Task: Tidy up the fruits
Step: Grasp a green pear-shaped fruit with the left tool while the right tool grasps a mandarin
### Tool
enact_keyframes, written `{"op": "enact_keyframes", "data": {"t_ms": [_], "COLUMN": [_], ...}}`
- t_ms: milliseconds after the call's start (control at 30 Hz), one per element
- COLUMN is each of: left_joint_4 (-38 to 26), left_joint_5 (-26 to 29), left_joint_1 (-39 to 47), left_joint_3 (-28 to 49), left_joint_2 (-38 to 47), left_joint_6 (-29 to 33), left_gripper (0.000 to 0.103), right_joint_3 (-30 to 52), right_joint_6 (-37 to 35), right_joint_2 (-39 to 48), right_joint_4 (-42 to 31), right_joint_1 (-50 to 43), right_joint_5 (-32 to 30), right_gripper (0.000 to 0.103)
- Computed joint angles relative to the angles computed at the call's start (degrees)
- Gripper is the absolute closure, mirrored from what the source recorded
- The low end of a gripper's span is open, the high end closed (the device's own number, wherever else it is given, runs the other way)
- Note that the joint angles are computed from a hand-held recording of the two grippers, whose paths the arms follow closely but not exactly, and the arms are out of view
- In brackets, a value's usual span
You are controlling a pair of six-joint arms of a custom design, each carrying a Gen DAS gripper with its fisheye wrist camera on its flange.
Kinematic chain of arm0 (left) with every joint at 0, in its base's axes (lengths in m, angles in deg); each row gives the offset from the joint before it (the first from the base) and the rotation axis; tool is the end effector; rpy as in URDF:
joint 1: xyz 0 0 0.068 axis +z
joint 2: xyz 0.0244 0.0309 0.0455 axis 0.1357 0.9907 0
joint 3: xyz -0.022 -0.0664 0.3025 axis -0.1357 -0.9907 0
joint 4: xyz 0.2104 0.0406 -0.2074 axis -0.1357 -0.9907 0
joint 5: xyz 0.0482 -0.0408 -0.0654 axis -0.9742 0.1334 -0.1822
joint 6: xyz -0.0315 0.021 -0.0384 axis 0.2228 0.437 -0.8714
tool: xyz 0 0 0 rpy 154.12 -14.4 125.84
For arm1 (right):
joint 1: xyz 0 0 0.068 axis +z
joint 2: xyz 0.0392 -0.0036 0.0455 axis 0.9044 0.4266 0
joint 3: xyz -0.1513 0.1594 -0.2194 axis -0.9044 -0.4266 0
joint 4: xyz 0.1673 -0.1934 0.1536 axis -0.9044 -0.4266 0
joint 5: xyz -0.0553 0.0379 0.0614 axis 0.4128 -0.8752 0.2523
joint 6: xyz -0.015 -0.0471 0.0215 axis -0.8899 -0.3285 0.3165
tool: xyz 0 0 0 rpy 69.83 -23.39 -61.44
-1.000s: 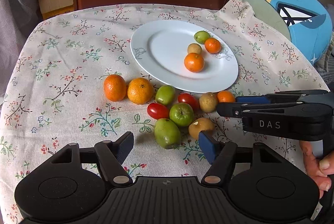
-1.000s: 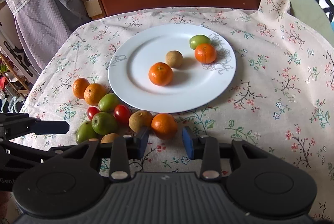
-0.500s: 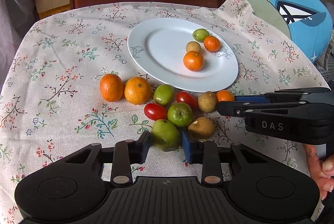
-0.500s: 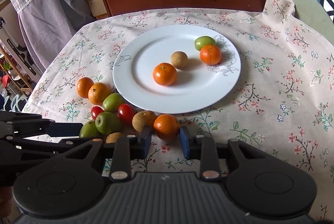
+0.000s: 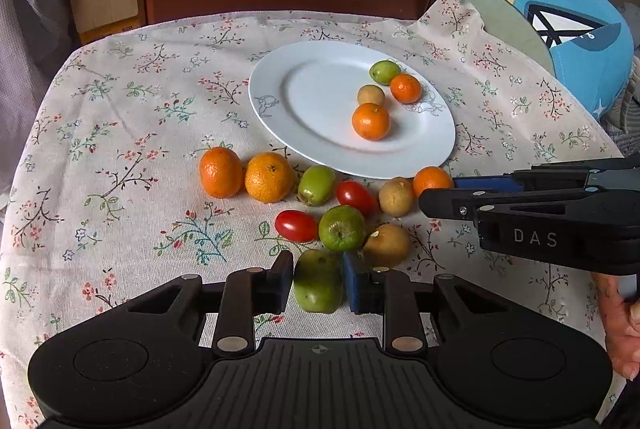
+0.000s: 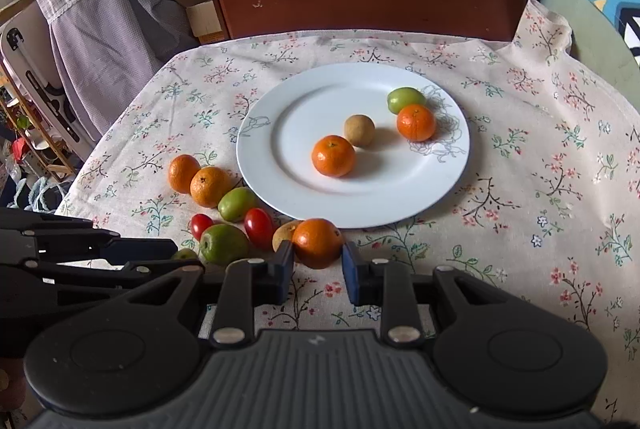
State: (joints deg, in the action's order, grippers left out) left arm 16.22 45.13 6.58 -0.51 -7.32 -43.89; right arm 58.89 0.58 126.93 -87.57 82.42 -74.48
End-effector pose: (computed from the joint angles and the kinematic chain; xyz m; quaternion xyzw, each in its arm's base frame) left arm 0.2542 -0.0161 0.1400 0.1230 0.9393 -0.1279 0.2936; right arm 0.2600 0.0852 0.1561 -0.0743 0.9393 0.1080 0.3171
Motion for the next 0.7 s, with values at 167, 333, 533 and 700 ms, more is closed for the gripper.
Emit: {"op": "enact_keyframes", "data": {"t_ms": [167,333,533,700], "left_joint_4": [0.8,1.3,2.0,4.2], "left_joint_5": [-1.4,-0.8,-0.4,2.6], "left_joint_1": [-1.1,-0.6,1.0,2.8], "left_joint_3": [-0.3,-0.9,-0.9,-0.6], "left_joint_2": [0.8,-0.6,-5.2,-8.0], "left_joint_6": [0.8,0.6,-1.6,-3.5], "left_gripper": [0.078,0.079,0.079,0.079], "right_joint_3": [0.2,0.2,-0.1,0.0], "right_joint_6": [0.5,0.9,0.9,1.1], "right_joint_2": [0.4,0.1,-2.2,-4.3], "right_joint_4": [-0.5,-0.5,-0.7,-0.2], "right_joint_1": [-0.2,-0.2,-0.1,-0.3], "right_joint_5": [0.1,-0.2,-1.1,-1.6], "right_gripper": [0.077,0.077,0.077,0.077]}}
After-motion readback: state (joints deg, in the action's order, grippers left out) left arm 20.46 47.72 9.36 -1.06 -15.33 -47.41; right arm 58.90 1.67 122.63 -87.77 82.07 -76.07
